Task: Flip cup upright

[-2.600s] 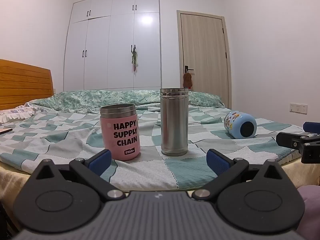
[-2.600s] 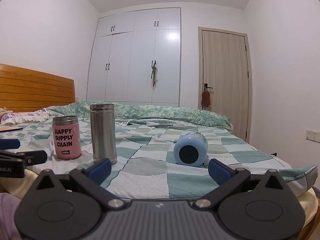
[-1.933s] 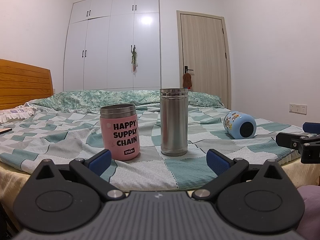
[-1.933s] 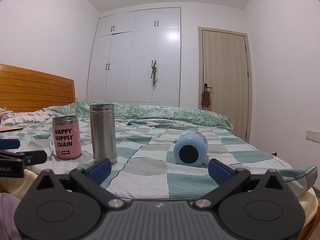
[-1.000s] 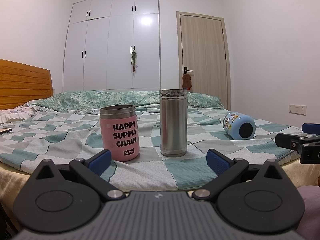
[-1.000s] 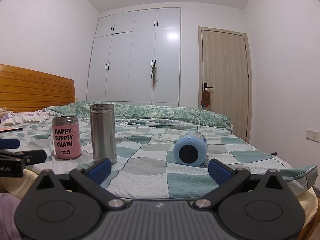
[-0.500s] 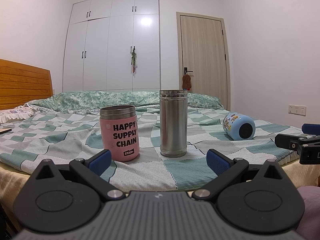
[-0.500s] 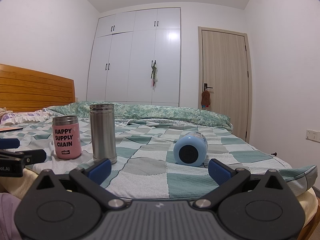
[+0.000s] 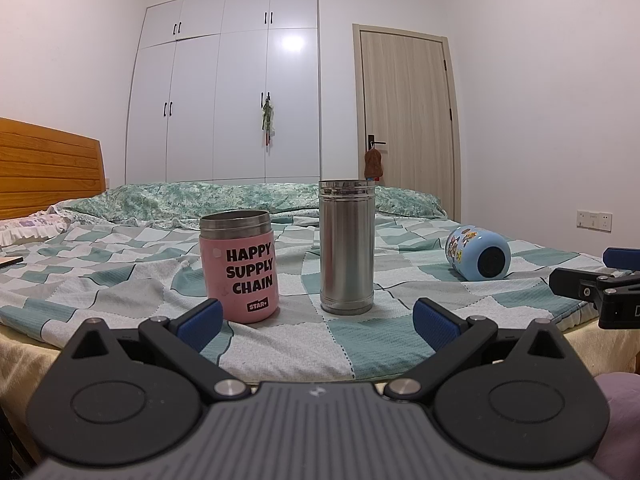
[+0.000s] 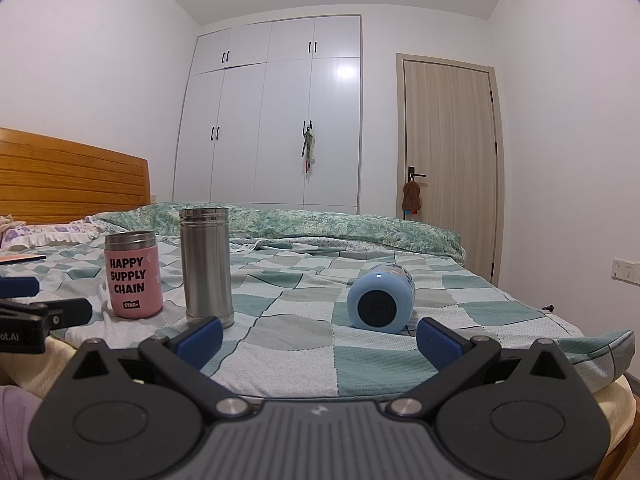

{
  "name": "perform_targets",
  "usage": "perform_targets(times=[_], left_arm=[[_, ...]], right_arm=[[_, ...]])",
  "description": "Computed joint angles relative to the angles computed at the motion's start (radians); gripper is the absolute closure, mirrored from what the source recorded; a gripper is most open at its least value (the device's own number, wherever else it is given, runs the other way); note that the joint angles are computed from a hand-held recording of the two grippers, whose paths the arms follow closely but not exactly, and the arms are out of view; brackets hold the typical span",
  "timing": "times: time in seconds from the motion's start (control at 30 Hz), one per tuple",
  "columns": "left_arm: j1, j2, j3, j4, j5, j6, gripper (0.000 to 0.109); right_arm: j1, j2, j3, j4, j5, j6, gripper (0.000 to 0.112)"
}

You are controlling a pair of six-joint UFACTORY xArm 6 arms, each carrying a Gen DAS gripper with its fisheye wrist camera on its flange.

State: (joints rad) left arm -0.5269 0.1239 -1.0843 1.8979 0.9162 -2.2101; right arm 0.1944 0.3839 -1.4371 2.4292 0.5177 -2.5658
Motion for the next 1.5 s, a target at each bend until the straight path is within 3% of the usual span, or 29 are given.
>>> perform_targets(times=[0.63,0.93,1.07,1.33,1.5], left_arm=[[0.004,0.035,-0.044,-0.018,-0.038,0.038,0.006],[0.038,0.107,-0.187,-0.069,-0.214,0.142,0.006],[0.045,0.173,-0.307,-0.114,-0.259,0.242,0.006],[0.068,0.375,-0.631,-0.337,-0.334,0.591,0.006],[0.086,0.542,-0.886,-0.569,-0.368,0.858,0.006]], right_arm=[[-0.004,0.017,-0.031,0.026,-0.048,-0.040,0.009],[-0.032,0.044,-0.098,-0.146,-0.104,0.137,0.009],[-0.040,0.091,-0.171,-0.235,-0.137,0.242,0.009],[-0.065,0.200,-0.355,-0.412,-0.197,0.466,0.009],[-0.077,0.311,-0.520,-0.681,-0.223,0.727,0.009]])
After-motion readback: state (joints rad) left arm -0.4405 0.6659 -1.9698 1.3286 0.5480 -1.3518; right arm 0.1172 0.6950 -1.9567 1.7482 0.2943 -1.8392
